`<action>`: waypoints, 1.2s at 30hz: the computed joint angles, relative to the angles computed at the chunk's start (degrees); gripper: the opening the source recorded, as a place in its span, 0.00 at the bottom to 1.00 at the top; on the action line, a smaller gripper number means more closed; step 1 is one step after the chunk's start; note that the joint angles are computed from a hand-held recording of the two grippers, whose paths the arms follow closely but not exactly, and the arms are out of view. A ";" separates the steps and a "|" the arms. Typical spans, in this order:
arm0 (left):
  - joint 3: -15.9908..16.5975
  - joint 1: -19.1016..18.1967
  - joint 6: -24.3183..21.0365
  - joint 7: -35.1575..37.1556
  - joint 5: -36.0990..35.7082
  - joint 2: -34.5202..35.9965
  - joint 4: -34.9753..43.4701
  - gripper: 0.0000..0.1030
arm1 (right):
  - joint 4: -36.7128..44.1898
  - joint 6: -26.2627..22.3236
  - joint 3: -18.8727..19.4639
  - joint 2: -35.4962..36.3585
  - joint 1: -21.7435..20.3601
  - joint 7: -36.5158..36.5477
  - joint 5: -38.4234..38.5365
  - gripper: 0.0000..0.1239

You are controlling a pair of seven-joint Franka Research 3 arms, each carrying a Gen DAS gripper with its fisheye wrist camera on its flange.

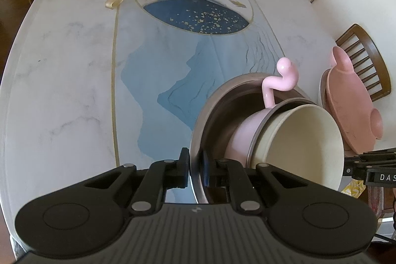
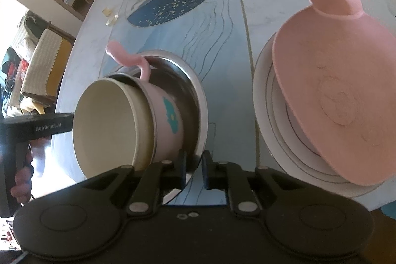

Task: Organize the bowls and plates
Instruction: 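Lift the steel bowl with nested pot and lower it onto the pink bear plate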

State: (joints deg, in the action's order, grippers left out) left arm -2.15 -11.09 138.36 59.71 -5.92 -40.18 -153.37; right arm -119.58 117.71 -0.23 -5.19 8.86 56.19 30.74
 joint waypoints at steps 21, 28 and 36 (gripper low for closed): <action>-2.43 -1.47 -5.38 -1.31 0.55 6.51 12.62 0.09 | 5.77 -4.52 -1.84 -0.40 -2.87 5.48 -0.74 0.09; -1.46 -4.46 -1.26 3.48 -4.57 13.60 18.85 0.00 | 8.36 -4.52 -3.63 0.94 -5.19 4.59 2.22 0.04; -8.74 0.54 8.65 -6.62 6.82 23.26 22.25 0.00 | 11.22 -0.96 -1.79 5.95 -4.77 2.98 0.88 0.04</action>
